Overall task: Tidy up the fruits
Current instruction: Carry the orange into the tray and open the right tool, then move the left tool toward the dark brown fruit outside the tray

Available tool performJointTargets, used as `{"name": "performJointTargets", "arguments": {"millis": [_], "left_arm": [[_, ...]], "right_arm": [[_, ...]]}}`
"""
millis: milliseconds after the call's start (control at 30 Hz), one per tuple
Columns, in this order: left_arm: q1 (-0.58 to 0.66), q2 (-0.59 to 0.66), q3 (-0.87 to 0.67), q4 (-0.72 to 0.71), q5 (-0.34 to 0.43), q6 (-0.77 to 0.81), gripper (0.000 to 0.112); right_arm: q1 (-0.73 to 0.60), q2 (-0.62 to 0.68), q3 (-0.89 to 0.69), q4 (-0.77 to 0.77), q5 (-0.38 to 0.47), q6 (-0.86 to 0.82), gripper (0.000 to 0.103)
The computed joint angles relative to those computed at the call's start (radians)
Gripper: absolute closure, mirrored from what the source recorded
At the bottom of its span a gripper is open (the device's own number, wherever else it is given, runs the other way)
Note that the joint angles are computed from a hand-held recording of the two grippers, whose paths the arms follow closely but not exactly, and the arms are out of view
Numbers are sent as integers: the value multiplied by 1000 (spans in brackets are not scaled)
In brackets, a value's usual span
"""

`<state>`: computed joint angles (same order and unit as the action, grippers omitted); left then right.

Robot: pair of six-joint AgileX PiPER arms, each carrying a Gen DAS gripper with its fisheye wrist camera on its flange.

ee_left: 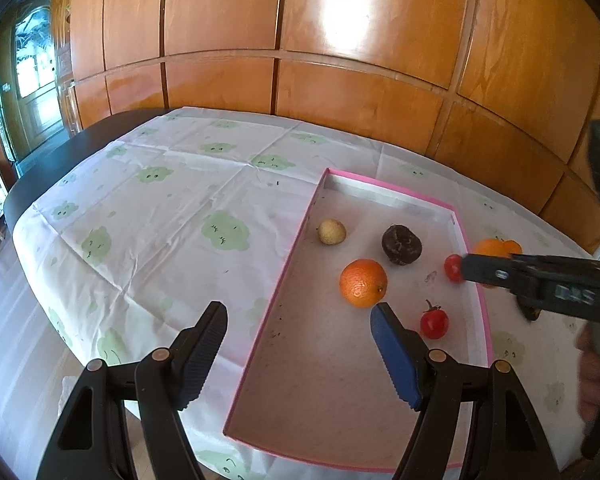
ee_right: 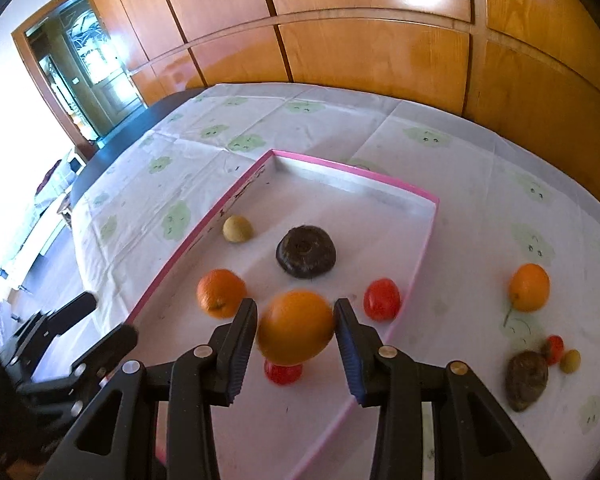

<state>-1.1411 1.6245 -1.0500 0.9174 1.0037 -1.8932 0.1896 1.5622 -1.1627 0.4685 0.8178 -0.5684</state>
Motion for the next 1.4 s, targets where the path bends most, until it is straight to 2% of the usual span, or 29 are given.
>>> {"name": "performJointTargets", "arguments": {"millis": [167, 400, 867, 1167, 1400], "left_arm": [[8, -5, 12, -5, -9, -2, 38], [2, 7, -5, -9, -7, 9, 38], [-32, 32, -69, -12, 22, 61, 38], [-49, 67, -121, -27, 17, 106, 38], [-59, 91, -155, -32, 26, 138, 38]], "right_arm": [[-29, -26, 33, 27, -7, -23, 57], [-141, -114, 96, 50, 4, -107, 57], [-281, -234, 176, -6, 3, -254, 57], [-427, -212, 119, 27, 33, -358, 57], [-556, -146, 42, -1, 12, -408, 57]]}}
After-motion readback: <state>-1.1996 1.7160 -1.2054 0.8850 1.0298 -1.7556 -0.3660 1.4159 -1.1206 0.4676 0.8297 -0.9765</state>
